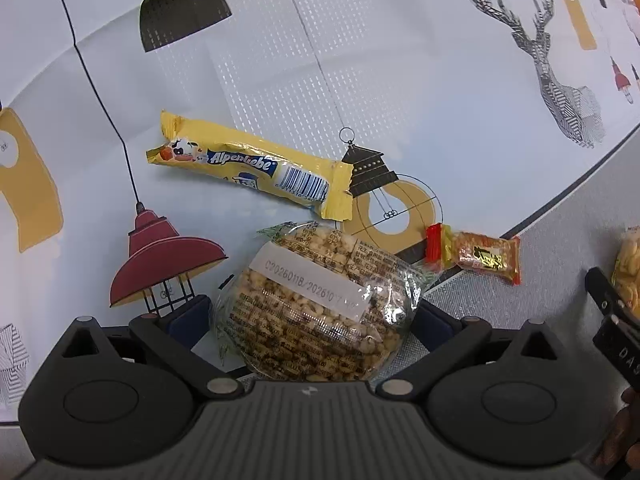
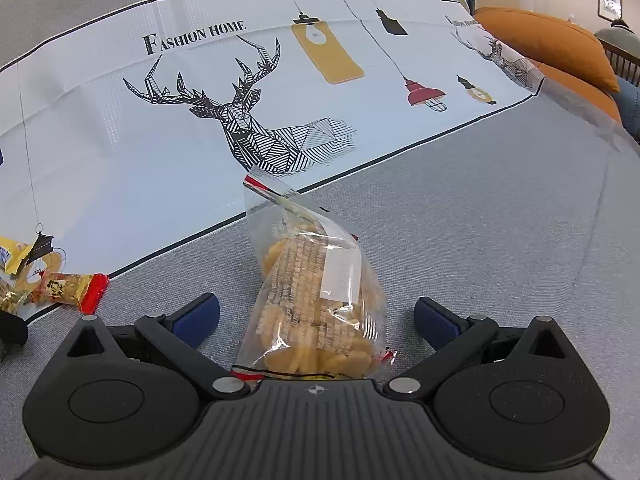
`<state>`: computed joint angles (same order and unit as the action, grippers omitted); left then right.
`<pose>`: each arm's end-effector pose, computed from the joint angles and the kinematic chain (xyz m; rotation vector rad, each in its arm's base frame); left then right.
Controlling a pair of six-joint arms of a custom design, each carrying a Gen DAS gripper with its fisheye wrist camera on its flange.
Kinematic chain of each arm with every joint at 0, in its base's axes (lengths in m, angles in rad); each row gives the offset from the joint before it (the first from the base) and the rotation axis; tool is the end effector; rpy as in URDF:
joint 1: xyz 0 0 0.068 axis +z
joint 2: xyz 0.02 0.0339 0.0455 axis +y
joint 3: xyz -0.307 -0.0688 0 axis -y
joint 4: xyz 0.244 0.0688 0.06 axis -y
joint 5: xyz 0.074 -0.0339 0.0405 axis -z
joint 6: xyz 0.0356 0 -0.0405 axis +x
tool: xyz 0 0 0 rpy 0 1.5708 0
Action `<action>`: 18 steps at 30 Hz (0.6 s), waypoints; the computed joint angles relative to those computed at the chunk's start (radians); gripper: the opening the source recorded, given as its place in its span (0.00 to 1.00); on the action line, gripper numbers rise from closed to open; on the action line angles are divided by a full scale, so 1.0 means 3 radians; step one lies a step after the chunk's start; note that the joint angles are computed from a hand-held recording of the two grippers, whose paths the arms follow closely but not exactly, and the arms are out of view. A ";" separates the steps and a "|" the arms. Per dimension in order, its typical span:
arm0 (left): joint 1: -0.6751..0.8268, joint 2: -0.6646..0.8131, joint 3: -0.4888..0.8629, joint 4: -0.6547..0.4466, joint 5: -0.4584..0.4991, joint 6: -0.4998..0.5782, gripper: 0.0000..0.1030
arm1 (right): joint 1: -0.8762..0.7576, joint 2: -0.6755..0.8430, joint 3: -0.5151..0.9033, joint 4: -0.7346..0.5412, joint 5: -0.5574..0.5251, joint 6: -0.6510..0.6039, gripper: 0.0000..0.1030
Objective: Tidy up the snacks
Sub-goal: 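Grasp the round nut bag with the left tool while the right tool grasps the corn snack bag, then carry the nut bag and corn snack bag over the cardboard box with both tools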
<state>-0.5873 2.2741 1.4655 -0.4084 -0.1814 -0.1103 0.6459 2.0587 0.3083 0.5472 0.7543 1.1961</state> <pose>0.3933 -0.2541 0.1103 0.6057 2.6803 0.0670 0.1866 0.1101 0.0406 0.7953 2.1882 -0.2128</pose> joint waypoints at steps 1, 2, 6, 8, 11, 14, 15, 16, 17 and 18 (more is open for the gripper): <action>-0.0009 0.0003 0.0017 -0.0015 -0.0029 -0.0038 0.98 | 0.0015 0.0001 0.0004 -0.0023 0.0015 0.0020 0.99; -0.0017 0.0006 0.0034 0.0001 -0.0043 -0.0048 0.89 | 0.0022 0.0002 0.0004 -0.0035 0.0027 0.0027 0.98; -0.0121 -0.0169 -0.0141 0.0245 -0.0234 0.0021 0.84 | 0.0116 -0.0096 -0.0035 -0.0094 0.0196 0.0026 0.48; -0.0121 -0.0293 -0.0251 0.0320 -0.0192 -0.0003 0.84 | 0.0087 -0.0113 -0.0142 0.0143 0.0147 0.0019 0.46; -0.0129 -0.0561 -0.0449 0.0340 -0.0143 -0.0142 0.84 | 0.0098 -0.0143 -0.0146 0.0072 0.0226 0.0086 0.46; -0.0187 -0.1027 -0.0865 0.0460 -0.0169 -0.0243 0.84 | 0.0148 -0.0292 -0.0172 -0.0046 0.0375 0.0250 0.46; -0.0214 -0.1236 -0.1051 0.0492 -0.0183 -0.0288 0.84 | 0.0184 -0.0360 -0.0176 -0.0107 0.0447 0.0311 0.46; -0.0269 -0.1519 -0.1295 0.0514 -0.0210 -0.0360 0.84 | 0.0237 -0.0457 -0.0170 -0.0219 0.0539 0.0384 0.46; -0.0308 -0.1779 -0.1495 0.0500 -0.0228 -0.0418 0.84 | 0.0286 -0.0549 -0.0166 -0.0323 0.0615 0.0436 0.46; -0.0369 -0.2022 -0.1650 0.0432 -0.0278 -0.0488 0.84 | 0.0345 -0.0657 -0.0165 -0.0440 0.0689 0.0487 0.46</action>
<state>-0.6980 1.6674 0.9704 -0.2788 -0.2647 -0.2568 0.7495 1.8616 0.2588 0.4154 0.9610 1.3421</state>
